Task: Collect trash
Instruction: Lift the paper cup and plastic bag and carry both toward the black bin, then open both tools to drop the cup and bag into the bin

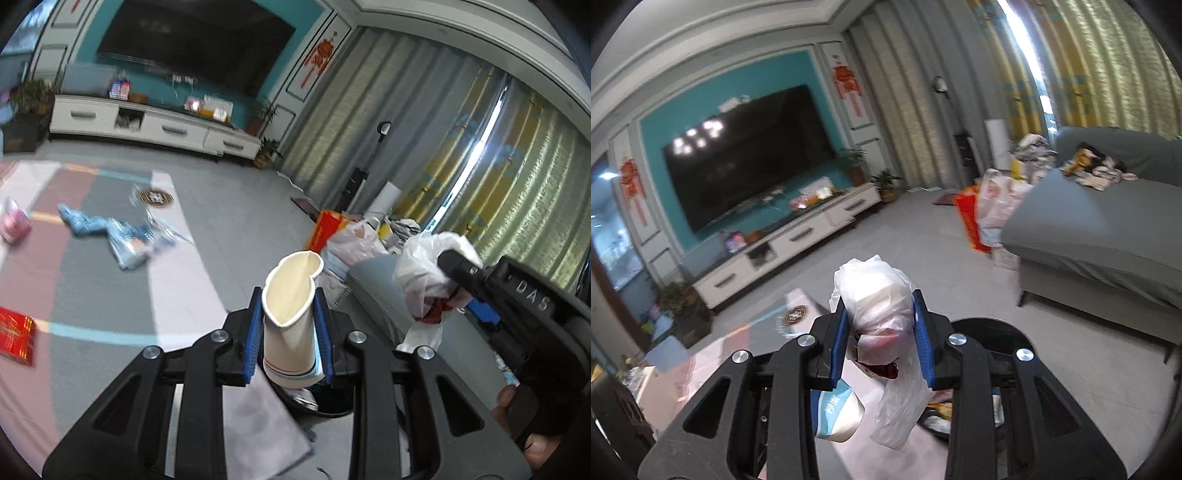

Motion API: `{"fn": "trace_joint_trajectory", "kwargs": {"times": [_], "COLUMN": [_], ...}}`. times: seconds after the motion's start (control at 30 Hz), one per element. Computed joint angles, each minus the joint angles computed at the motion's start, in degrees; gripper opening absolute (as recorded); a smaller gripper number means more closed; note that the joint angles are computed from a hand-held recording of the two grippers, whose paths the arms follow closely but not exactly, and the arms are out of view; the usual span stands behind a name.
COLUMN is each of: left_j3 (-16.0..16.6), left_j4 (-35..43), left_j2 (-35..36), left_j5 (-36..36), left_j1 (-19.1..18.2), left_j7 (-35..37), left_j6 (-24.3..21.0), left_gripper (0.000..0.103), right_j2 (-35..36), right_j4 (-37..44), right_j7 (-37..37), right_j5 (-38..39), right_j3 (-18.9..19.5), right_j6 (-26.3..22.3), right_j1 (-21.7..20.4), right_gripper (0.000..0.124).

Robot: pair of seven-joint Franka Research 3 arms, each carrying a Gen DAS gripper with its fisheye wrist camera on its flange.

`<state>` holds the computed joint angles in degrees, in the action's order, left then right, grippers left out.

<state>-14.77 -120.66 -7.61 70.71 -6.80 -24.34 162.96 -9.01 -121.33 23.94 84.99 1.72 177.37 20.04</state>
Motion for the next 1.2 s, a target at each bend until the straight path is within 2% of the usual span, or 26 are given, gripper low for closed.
{"fn": "trace_joint_trajectory", "kwargs": {"times": [0.13,0.27,0.53,0.8,0.9,1.1,1.17,1.2], "left_j3": [0.1,1.6,4.2,5.6,6.1,6.6,7.5,7.9], "left_j4": [3.7,6.2,10.1,13.7,14.7,16.2,15.9,15.5], "left_j2": [4.9,9.2,14.1,18.7,20.0,22.3,22.3,22.1], "left_j5": [-1.6,-6.9,-12.4,-21.8,-24.3,-30.6,-31.0,-31.0], "left_j1": [-1.5,-3.3,-6.8,-8.7,-9.4,-10.1,-10.7,-10.9], "left_j7": [2.5,8.6,14.3,23.9,25.9,31.8,31.6,31.0], "left_j6": [-0.6,0.6,0.3,1.0,1.4,2.8,3.2,3.5], "left_gripper": [0.028,0.028,0.028,0.028,0.028,0.031,0.036,0.039], "right_j2": [2.6,4.4,7.7,9.9,10.7,12.4,12.7,12.7], "right_j4": [-1.3,-1.7,-2.1,-0.5,0.1,1.7,2.0,2.1], "right_j7": [17.1,26.8,52.3,61.4,61.5,68.3,69.4,70.3], "right_j5": [-16.7,-26.5,-52.3,-62.5,-61.9,-68.8,-69.7,-70.2], "right_j3": [0.8,-0.1,0.1,-0.8,-0.8,-1.6,-1.7,-1.8], "right_j6": [1.6,0.4,-2.1,-5.3,-6.3,-8.7,-9.1,-9.1], "right_j1": [-2.6,-3.9,-8.2,-9.4,-9.9,-10.2,-10.3,-10.3], "right_gripper": [0.033,0.033,0.033,0.033,0.033,0.033,0.04,0.049]}}
